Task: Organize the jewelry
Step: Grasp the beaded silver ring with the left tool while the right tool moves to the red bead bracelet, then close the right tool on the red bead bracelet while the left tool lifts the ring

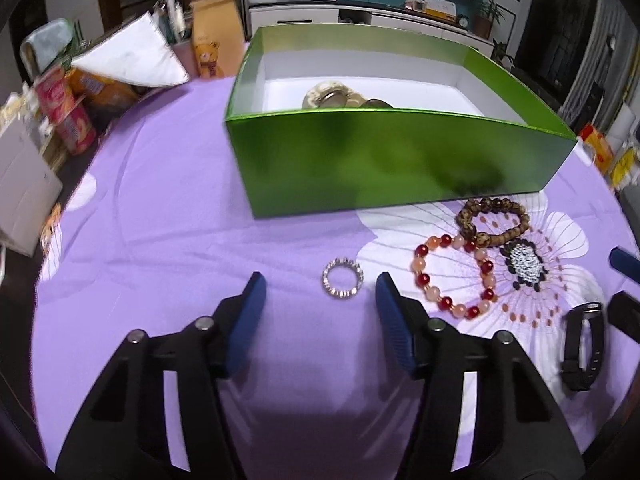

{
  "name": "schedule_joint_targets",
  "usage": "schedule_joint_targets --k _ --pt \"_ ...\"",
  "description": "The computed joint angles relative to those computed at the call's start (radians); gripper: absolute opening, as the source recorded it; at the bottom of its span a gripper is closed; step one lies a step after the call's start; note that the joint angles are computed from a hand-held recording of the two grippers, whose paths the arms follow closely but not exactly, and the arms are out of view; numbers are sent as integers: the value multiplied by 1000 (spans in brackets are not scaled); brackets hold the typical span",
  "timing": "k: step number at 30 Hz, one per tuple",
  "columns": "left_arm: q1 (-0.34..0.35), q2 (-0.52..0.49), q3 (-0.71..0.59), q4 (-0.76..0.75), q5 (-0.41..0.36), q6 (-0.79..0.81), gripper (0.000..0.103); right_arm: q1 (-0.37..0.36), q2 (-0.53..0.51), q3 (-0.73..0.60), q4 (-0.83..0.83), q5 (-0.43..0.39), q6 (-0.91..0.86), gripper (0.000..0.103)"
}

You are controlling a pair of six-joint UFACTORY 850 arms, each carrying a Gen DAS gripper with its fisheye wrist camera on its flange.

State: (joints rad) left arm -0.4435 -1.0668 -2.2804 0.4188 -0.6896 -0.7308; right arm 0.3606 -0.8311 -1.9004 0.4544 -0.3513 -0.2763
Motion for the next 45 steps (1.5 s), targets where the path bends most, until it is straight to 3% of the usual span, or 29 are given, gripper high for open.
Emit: schedule_joint_targets --k 4,10,20,30,34,37,45 --pt "0 -6 -7 -2 31 31 21 7 -12 -20 -13 2 -2 93" --pt "8 30 53 -18 66 18 21 17 -57 -90 37 -52 -65 87" --pt "25 167 258 46 174 -107 21 50 -180 -281 80 -203 -146 55" --pt "35 250 386 86 243 -183 21 101 -460 -755 -178 -408 18 32" --pt "38 263 406 83 253 -191 21 107 -444 -724 -226 -371 28 24" --pt "37 269 416 89 256 -200 21 108 -439 -713 -264 -356 54 8" --pt "27 282 422 106 256 -209 21 87 -361 -580 -130 -296 4 7"
